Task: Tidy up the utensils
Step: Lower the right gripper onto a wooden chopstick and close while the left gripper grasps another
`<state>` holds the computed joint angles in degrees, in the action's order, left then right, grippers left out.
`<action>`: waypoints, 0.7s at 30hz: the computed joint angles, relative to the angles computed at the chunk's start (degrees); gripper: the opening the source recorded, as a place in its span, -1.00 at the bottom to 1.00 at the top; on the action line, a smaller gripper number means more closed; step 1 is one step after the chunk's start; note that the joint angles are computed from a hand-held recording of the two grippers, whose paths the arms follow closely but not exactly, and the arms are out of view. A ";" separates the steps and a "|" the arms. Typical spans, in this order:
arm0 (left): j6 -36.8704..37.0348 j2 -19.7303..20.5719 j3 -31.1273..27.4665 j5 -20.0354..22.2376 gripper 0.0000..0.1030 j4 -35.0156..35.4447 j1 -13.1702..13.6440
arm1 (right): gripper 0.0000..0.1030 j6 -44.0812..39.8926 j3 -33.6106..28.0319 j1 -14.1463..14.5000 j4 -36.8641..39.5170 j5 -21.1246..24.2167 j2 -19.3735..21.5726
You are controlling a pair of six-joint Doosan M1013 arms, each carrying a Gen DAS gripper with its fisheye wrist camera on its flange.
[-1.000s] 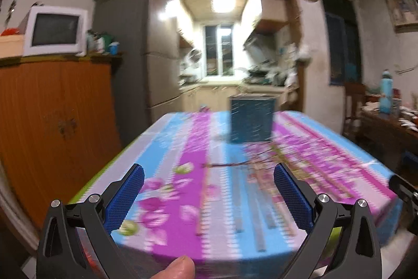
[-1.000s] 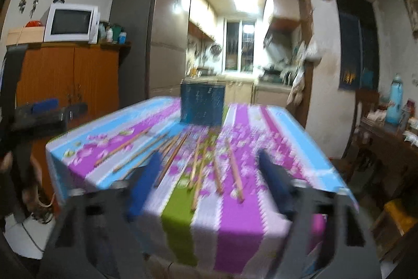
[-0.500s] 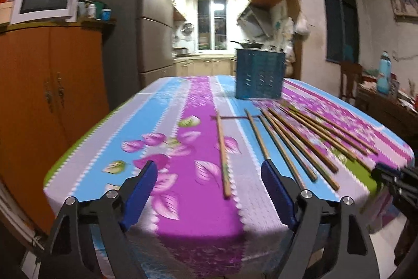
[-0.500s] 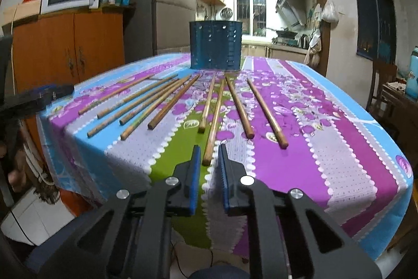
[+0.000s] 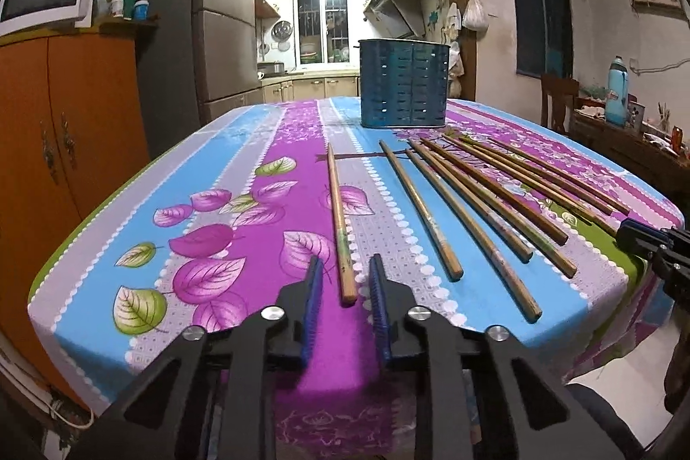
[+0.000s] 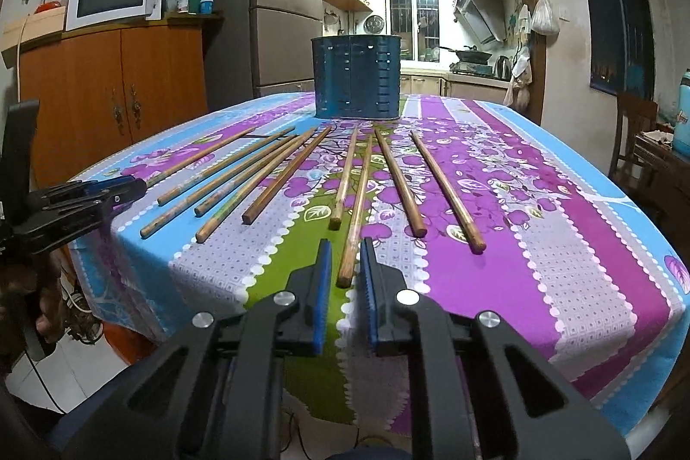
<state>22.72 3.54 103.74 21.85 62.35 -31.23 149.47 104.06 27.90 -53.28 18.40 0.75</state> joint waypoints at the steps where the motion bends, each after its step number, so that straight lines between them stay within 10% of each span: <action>1: -1.48 0.11 0.09 -0.03 -0.60 1.59 -0.12 | -0.77 0.71 0.09 0.10 -0.84 0.19 -0.05; 21: -23.52 -0.10 3.22 0.86 -0.71 23.37 -1.24 | -0.84 9.04 0.88 0.60 -8.70 0.11 -0.09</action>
